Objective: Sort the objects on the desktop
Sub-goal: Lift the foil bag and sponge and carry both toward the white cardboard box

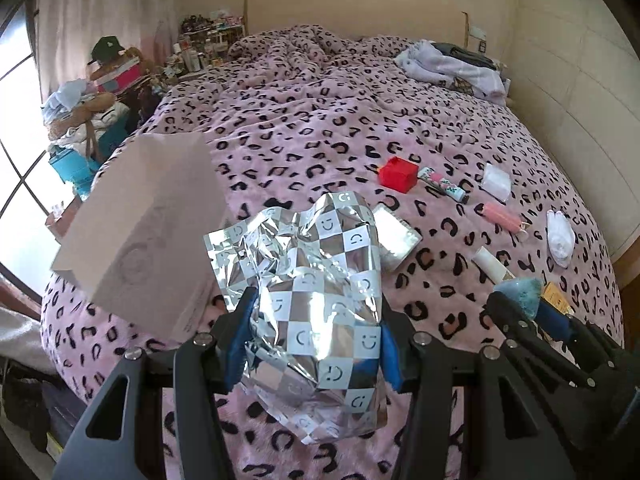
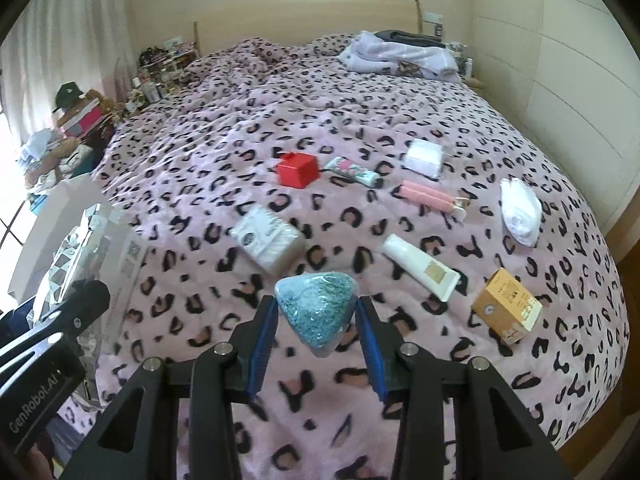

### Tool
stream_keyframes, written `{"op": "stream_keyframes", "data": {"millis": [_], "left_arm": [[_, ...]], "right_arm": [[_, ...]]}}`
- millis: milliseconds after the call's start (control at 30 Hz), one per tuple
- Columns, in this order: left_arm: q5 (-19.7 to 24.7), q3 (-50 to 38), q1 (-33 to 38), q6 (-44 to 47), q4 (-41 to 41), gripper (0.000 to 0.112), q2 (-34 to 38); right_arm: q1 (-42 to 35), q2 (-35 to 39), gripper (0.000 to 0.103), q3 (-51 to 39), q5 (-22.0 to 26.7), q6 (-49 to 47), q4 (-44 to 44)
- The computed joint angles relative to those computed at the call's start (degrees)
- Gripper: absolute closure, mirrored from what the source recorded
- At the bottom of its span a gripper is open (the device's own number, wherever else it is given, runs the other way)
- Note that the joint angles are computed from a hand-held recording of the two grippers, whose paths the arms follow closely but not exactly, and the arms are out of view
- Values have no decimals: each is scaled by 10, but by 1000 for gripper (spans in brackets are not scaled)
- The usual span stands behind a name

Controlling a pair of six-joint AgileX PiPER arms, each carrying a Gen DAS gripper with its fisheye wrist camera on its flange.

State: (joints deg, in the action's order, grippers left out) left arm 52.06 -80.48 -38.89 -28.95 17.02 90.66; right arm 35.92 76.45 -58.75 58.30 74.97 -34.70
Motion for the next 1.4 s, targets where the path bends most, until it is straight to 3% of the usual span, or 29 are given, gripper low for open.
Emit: {"op": "stream_keyframes", "data": {"millis": [333,833,1200,1400], "left_arm": [[17,13,86,60,-32,58,-54],[15,-5,242,175,-98,58,-76],[24,-85,350,305,-175,58,-20],[47,-157,391,386,-246,58,40]], "right_arm": [[51,78,62,-130,18,-36,7],[80,222,62,-364,28,-145,47],[47,328,62,-547,35,-277,132],[7,427,62,-720,71,-385,228]]}}
